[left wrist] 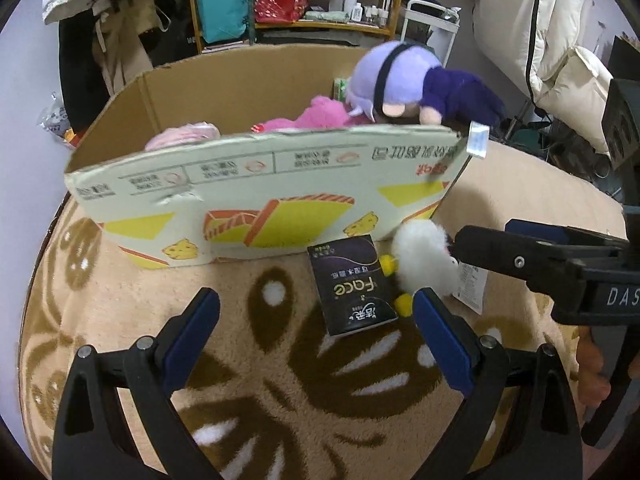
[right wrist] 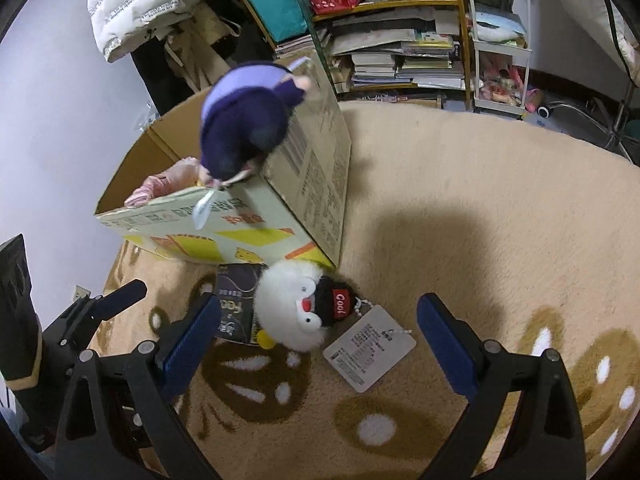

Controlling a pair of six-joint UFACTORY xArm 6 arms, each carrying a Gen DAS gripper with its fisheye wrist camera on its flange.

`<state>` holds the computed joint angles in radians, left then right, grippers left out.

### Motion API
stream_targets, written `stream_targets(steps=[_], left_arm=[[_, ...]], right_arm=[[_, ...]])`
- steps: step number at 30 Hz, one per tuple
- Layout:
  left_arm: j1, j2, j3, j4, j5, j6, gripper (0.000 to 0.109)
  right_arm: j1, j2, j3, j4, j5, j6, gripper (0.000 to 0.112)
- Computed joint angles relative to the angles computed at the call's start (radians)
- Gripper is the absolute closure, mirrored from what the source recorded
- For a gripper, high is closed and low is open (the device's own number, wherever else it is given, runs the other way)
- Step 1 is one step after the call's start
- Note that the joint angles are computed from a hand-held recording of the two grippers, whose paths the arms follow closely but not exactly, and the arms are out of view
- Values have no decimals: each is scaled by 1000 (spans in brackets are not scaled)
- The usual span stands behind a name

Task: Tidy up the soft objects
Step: 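Grasp the black Face box with the left tool while the right tool grasps the white penguin plush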

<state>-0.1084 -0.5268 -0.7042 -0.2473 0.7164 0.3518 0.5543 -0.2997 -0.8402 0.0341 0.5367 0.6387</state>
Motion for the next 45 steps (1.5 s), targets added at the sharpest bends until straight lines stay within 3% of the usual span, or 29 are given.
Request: stream_targets(steps=[4,9,13,19,22,28,33,34,40,43,45], left_arm=[[-16,30,-2,15,-11,-27,12],[-20,83,-35,-3,37,-14,12],[-35,99,-24,58,13,-56,12],[-70,109,5,139,-37,-157,12],[-74,120,7,131,-54,-202,12],[-85,118,25,163,-85,-271,14],[-84,152,6,222,-97,-296,23],[-99,184,-23,254,-94,-326,24],[-123,195,-22,316,-107,-396,24],[-133,173,6,325,-128,-419,33],[-136,164,12,298,-123,-400,46]], right_arm=[[-8,17,-2,39,-1,-32,10],[-12,29,-1,41,-1,-34,10],[-18,33,7,68,-3,-47,10],[-19,52,-3,82,34,-91,21],[-11,75,-18,67,42,-111,36],[-11,95,-23,132,8,-153,36],[-16,107,-21,226,-34,-209,38],[-18,116,-27,241,-31,-222,44],[-26,145,-52,252,-14,-250,53],[-29,145,-58,244,4,-248,58],[-31,142,-59,240,9,-255,61]])
